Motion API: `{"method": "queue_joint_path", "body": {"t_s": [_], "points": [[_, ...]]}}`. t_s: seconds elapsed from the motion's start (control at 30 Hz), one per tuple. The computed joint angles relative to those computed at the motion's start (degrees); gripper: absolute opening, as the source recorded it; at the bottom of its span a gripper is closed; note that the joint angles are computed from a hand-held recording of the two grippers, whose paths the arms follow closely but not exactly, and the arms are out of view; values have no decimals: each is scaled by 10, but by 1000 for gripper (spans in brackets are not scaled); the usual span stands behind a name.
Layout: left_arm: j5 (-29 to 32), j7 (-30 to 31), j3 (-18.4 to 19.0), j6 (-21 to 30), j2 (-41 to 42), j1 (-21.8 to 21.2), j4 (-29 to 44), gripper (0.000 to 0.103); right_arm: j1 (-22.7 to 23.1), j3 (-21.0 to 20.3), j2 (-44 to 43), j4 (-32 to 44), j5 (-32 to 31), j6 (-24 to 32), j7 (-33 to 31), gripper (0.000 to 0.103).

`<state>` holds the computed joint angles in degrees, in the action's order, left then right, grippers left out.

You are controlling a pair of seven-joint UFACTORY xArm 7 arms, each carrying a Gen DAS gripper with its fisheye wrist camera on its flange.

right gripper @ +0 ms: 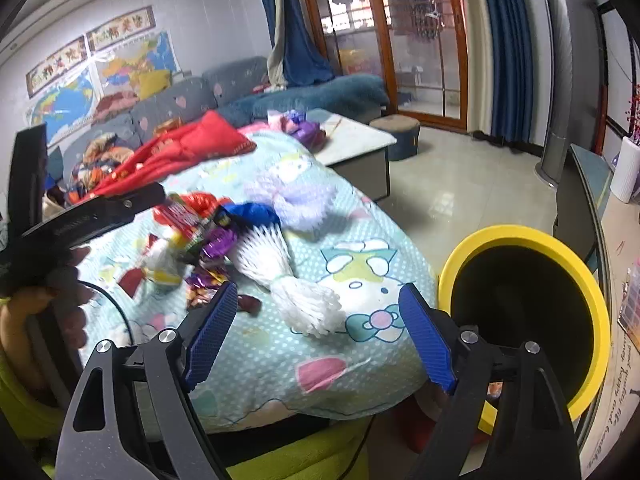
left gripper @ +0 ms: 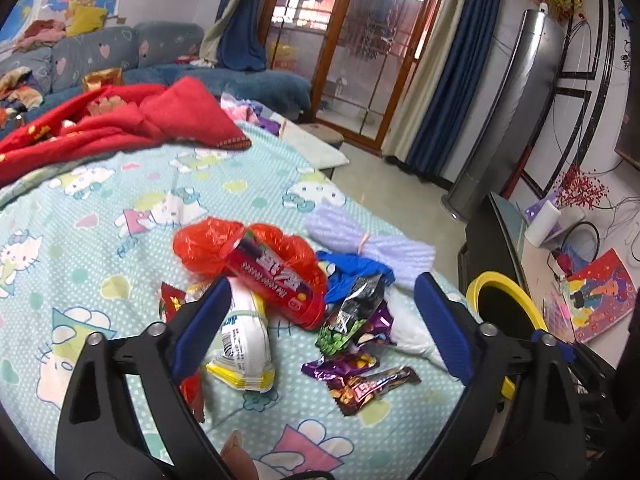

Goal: Collect trash
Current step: 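Move both grippers back over the trash on the bedspread, then grasp the black snack bag with the left gripper while the right gripper grasps the white foam net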

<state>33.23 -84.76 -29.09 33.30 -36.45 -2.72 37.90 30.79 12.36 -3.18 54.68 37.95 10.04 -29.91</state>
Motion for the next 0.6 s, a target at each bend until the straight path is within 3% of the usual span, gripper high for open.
{"method": "queue_joint_path", "body": {"t_s": [0.23, 0.37, 0.43, 0.5, 0.6], "points": [[-32, 34, 35, -49, 18, -25, -24, 55, -19, 12, 46, 38, -22, 37, 18, 80], [-53, 55, 47, -75, 29, -32, -34, 55, -31, 25, 67, 60, -12, 52, 13, 80], [-65, 63, 53, -89, 34, -36, -40, 46, -37, 30, 76, 68, -7, 60, 17, 80], [-74, 72, 54, -95, 39, -36, -41, 45, -42, 35, 80, 73, 1, 68, 9, 79], [-87, 83, 56, -105, 49, -39, -43, 43, -48, 41, 83, 76, 16, 81, -5, 72]]}}
